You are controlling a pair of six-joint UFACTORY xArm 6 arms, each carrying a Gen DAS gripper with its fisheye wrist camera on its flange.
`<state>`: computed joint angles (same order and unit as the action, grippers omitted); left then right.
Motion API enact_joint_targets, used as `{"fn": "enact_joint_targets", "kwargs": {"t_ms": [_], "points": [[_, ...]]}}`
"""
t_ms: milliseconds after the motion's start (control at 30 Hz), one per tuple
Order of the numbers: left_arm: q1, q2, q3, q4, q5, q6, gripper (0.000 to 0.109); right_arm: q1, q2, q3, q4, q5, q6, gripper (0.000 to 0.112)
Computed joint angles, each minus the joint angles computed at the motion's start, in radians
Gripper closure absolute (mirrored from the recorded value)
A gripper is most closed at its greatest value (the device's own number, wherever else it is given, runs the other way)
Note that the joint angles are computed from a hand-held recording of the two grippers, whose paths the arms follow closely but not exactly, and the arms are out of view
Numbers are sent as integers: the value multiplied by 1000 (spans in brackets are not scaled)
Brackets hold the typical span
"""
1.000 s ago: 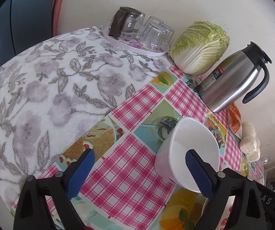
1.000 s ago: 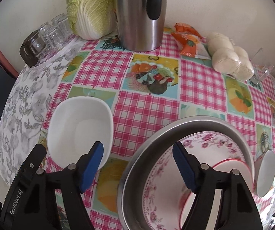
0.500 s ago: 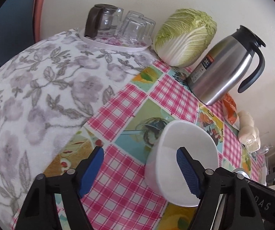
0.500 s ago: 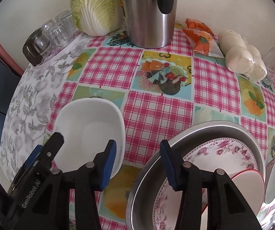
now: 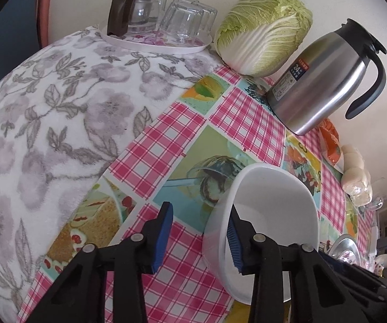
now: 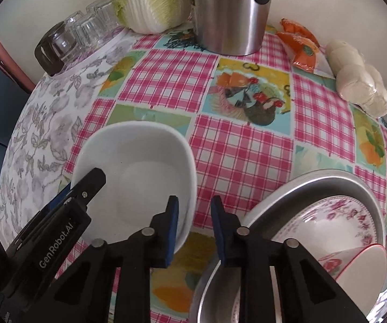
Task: Organize plates and bowls
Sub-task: 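Close both grippers together on the square bowl's rim, then lift the square bowl with both grippers and carry it over the pan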
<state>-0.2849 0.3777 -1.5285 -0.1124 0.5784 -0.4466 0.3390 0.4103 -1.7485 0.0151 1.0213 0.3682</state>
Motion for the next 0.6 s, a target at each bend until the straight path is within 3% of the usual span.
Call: {"fn": "enact_joint_targets", "kwargs": {"t_ms": [133,267,600], "points": [[-2,38,-55,20,49,-11,69,9,18,-1,26,-6,6,97],[-1,55,-70,-7,77,-4,72,9,11,17,30,-29,16,98],[1,-64,104,-31,29,-92,85,24,-59,118,108,-61,-9,99]]}}
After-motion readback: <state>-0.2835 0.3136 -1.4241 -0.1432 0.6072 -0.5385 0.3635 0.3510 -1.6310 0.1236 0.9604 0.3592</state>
